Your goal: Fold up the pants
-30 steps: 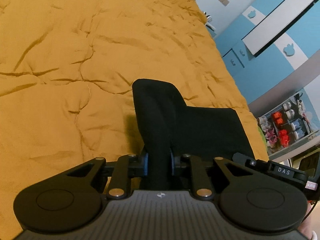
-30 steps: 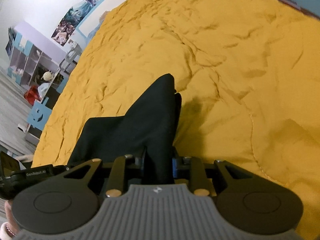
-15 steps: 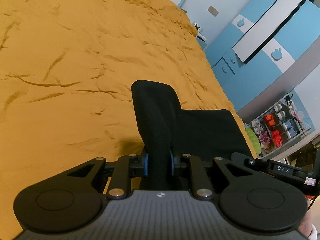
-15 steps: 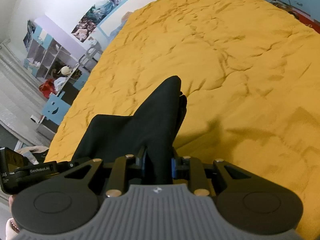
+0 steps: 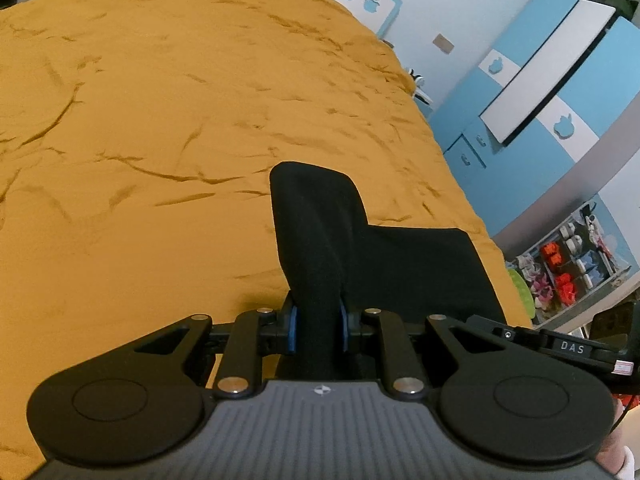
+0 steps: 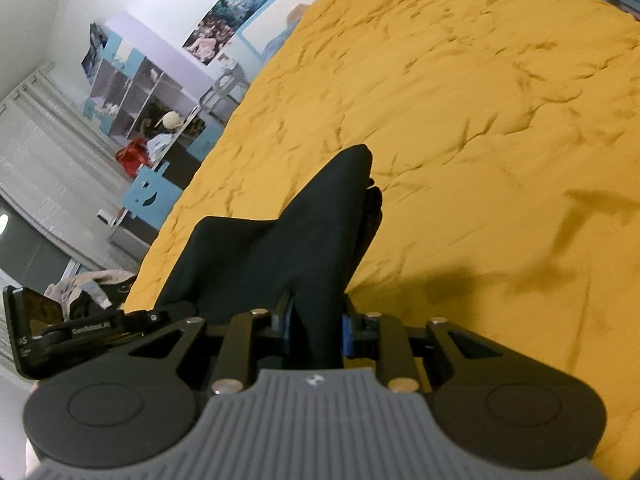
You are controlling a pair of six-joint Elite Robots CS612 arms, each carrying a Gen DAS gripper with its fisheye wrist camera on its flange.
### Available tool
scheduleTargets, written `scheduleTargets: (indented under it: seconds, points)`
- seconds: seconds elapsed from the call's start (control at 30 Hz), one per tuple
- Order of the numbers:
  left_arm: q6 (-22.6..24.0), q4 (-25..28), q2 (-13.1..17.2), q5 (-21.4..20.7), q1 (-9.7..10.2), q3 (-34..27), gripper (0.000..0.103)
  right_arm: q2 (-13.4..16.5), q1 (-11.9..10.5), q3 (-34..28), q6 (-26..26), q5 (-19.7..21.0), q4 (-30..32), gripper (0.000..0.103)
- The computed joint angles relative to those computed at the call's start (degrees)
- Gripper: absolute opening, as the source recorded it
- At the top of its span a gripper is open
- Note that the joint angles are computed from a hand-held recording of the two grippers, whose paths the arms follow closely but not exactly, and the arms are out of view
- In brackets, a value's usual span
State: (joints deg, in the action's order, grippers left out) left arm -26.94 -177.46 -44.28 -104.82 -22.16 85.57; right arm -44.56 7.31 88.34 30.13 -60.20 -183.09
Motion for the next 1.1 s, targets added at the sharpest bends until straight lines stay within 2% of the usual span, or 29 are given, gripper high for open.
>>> scheduleTargets:
  seconds: [0.1, 0.4, 0.53, 0.73, 0.87, 0.93, 0.97, 1.03, 1.1]
  points:
    - [-0.09, -0.7, 0.3, -0.25, 0.55, 0.45, 0.021, 0.53, 0.49, -0.59, 0.07, 0.3, 0.68, 0.018]
    - [-1.59, -1.22, 4.13, -3.29, 2.27, -2.59, 0.021, 3.39, 1.19, -4.03, 1.81, -0.94, 2.99, 0.018]
    - [-1.03, 2.39, 5.72, -3.57, 2.65, -5.01, 0.021, 4.81, 1.31, -5.87, 2.07, -1.6, 4.95, 0.018]
    - [-0.23, 5.78, 6.79, -3.44, 3.0, -5.91, 0.022, 6.33, 1.69, -7.91, -0.86, -4.0, 8.79, 0.018]
    - [-0.07, 7.66, 7.29, -5.12, 3.56, -6.59, 0.03, 6.53, 1.68, -8.37, -2.86, -4.9, 10.38, 0.021]
    - [1.14, 8.63, 6.92, -4.61, 3.59, -6.8, 0.033, 6.33, 1.93, -8.51, -4.12, -7.24, 10.58, 0.028]
    - [1.69, 8.29, 6.72, -4.03, 3.6, -6.72, 0.033, 6.03, 2.26, -8.42, -5.36, -10.17, 10.1, 0.031]
    - [1.75, 6.23, 6.38, -1.37, 3.47, -6.4, 0.033, 5.65, 3.0, -8.84, -7.87, -16.03, 9.74, 0.032]
    - [1.39, 3.79, 6.23, 1.86, 3.29, -6.16, 0.032, 5.73, 3.06, -9.37, -8.64, -17.54, 8.19, 0.03]
